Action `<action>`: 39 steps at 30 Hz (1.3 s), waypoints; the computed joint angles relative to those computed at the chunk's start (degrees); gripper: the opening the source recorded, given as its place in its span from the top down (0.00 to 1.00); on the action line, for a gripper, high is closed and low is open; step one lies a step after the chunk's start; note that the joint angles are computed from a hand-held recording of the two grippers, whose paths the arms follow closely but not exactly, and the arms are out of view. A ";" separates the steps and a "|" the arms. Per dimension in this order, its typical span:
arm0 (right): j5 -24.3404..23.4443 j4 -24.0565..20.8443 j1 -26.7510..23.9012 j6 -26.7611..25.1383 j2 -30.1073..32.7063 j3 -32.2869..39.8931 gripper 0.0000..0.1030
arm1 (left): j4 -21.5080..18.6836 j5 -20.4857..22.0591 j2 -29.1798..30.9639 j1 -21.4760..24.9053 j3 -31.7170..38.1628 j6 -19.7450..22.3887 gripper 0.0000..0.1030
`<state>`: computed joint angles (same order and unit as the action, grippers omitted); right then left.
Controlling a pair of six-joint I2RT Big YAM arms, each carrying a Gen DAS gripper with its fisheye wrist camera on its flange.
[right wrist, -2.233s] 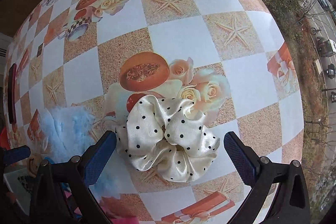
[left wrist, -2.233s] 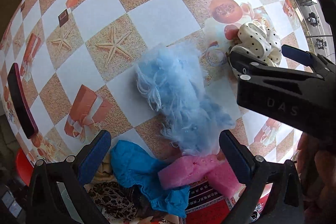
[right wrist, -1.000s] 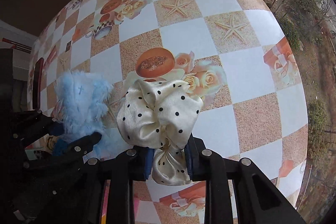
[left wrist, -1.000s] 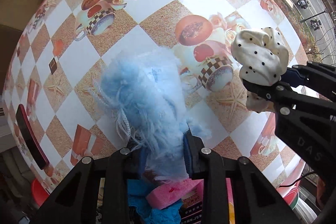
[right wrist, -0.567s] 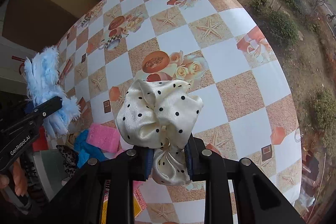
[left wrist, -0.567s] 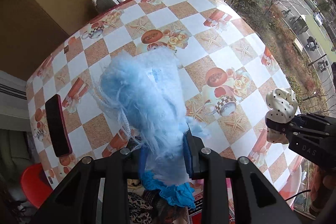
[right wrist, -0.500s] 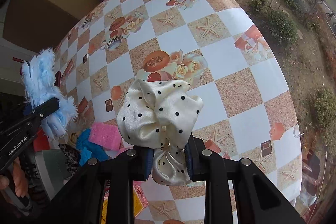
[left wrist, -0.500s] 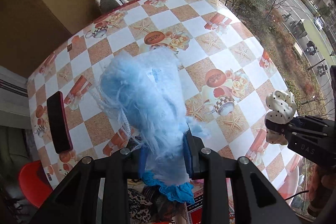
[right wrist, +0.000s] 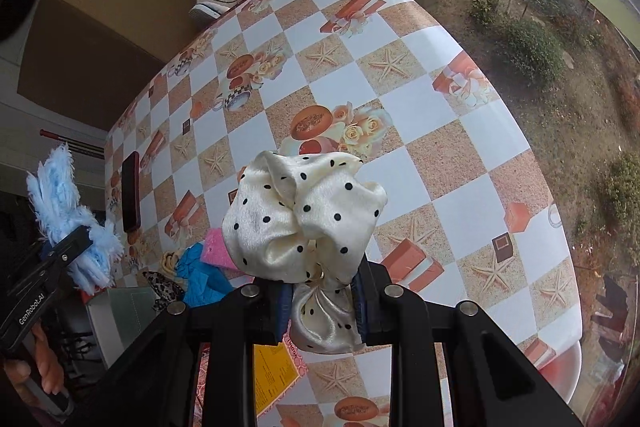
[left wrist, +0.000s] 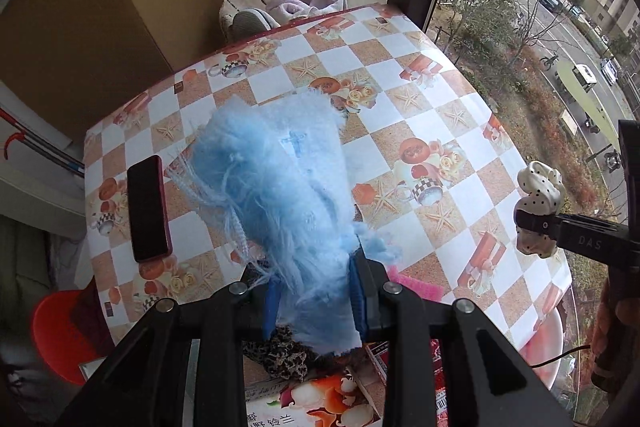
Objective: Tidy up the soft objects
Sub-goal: 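Lift and carry the scrunchie and fluffy item over the white box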
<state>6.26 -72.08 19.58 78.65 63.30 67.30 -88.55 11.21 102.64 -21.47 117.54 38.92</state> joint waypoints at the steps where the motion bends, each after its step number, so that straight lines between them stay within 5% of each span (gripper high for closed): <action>1: 0.36 -0.40 0.45 0.44 -0.03 0.35 0.74 | 0.13 -0.02 -0.35 0.35 -0.27 0.32 0.69; 11: 2.99 -1.61 3.52 5.12 -0.89 1.96 0.74 | -3.09 1.49 -1.30 4.17 0.40 1.71 0.69; 19: 0.32 -2.14 2.16 5.57 -0.83 0.05 0.68 | -4.76 2.09 -1.35 6.47 1.07 1.84 0.69; 22: -3.16 -0.92 0.53 4.03 0.41 -1.91 0.33 | -5.75 1.89 -0.91 6.82 1.56 1.43 0.69; 27: -2.79 -1.72 -0.41 -0.43 3.29 -1.35 0.39 | -5.60 1.29 -0.96 7.25 1.68 0.96 0.69; 35: -12.84 1.71 -2.34 -6.22 10.44 -4.84 0.35 | -5.70 -0.30 -1.72 7.71 0.74 0.20 0.69; 39: -11.59 1.24 -0.08 -8.00 14.36 -3.87 0.35 | -5.74 -1.61 -2.53 8.51 -0.14 1.17 0.69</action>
